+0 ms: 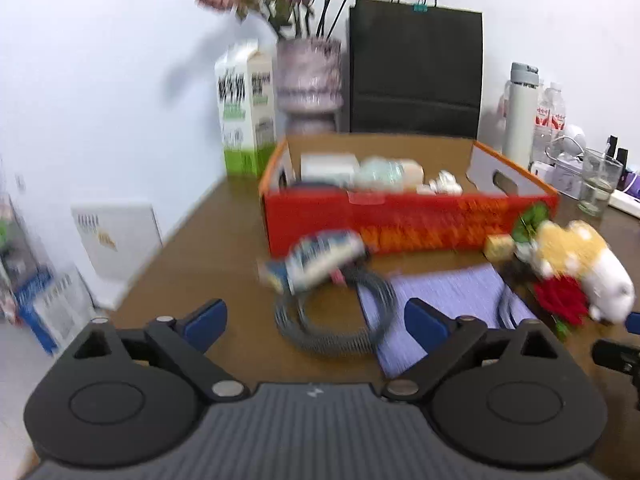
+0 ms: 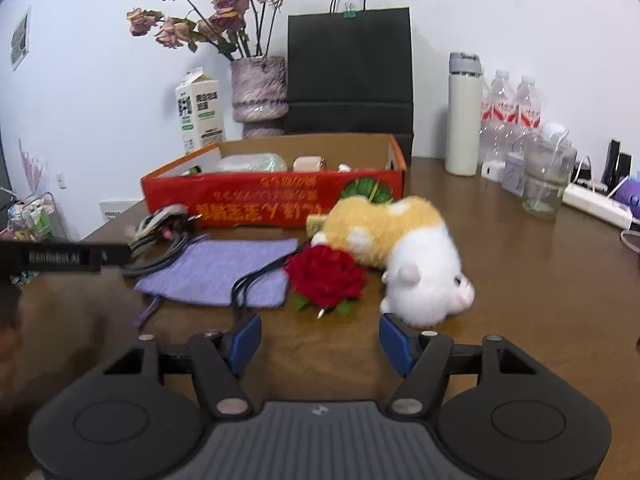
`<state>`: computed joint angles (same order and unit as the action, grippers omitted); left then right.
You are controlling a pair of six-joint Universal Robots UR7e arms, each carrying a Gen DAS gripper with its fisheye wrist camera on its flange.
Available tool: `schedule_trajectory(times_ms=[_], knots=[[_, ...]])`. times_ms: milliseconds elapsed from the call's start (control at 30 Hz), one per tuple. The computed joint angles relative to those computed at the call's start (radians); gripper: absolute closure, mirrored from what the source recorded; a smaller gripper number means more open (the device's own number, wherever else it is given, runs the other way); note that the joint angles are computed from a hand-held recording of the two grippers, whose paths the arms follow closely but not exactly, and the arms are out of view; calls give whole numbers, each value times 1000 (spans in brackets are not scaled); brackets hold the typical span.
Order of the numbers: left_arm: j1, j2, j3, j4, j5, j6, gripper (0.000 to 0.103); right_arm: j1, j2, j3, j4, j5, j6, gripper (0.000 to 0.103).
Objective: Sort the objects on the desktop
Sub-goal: 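Grasp the blue-white snack packet with the left tool while the right tool grasps the red rose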
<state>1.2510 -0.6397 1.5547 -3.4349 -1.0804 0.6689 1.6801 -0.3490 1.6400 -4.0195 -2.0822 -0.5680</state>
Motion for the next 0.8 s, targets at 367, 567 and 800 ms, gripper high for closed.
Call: schedule_trajectory(times_ms=[367,567,800], knots=[[42,142,-419,539,-29,-150,45,-11,35,-190,190,-45,-2,39],[52,105,-351,471,-67,-137,91,-25,27,-190,282,4,39,68],[34,25,-230,359,-103,-150,94,-10,-29,-84,184,84,55,72]])
